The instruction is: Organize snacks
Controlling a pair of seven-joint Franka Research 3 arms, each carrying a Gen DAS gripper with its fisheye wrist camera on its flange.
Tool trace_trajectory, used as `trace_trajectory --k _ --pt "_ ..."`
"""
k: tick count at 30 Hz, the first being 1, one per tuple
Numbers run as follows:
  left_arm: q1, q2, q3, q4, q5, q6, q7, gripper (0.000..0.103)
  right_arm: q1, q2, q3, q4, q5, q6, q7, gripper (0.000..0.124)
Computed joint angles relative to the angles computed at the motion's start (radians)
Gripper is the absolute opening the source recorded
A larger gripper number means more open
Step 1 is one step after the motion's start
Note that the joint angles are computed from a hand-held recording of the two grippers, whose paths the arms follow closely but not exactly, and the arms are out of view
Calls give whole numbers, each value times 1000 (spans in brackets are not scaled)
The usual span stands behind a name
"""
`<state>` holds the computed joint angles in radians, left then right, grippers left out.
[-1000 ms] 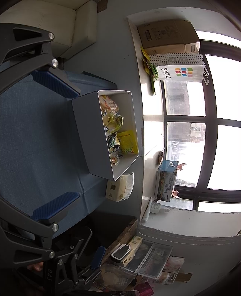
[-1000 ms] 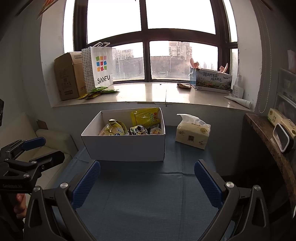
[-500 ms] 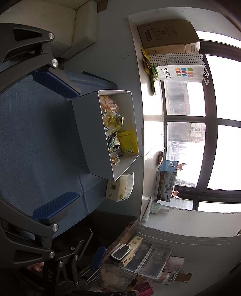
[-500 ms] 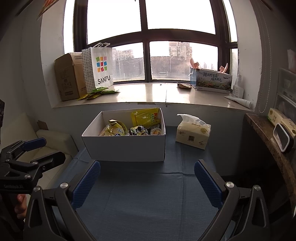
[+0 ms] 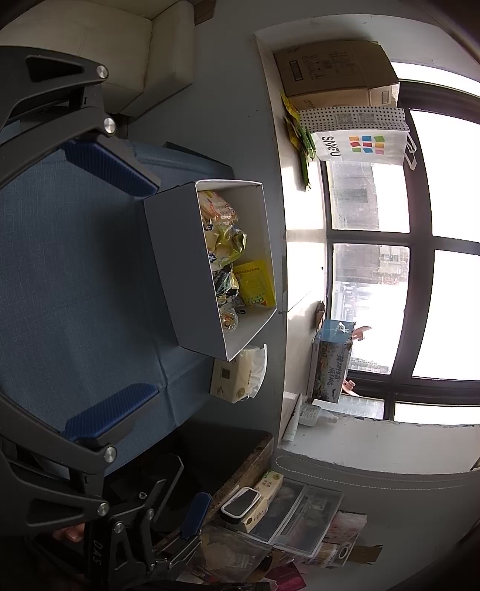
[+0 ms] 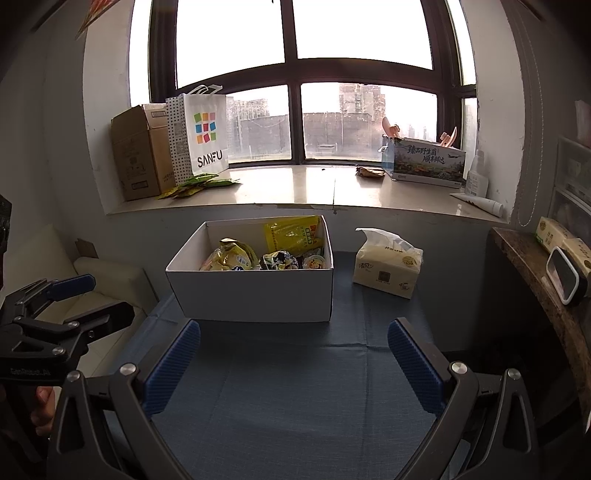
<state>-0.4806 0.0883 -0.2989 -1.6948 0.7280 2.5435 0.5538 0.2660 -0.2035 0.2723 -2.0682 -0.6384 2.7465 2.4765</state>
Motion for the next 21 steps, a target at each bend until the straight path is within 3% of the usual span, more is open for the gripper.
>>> trace_trajectory --k 21 --pt "-1 1 0 -1 0 -1 3 103 0 -2 0 -2 8 3 -12 103"
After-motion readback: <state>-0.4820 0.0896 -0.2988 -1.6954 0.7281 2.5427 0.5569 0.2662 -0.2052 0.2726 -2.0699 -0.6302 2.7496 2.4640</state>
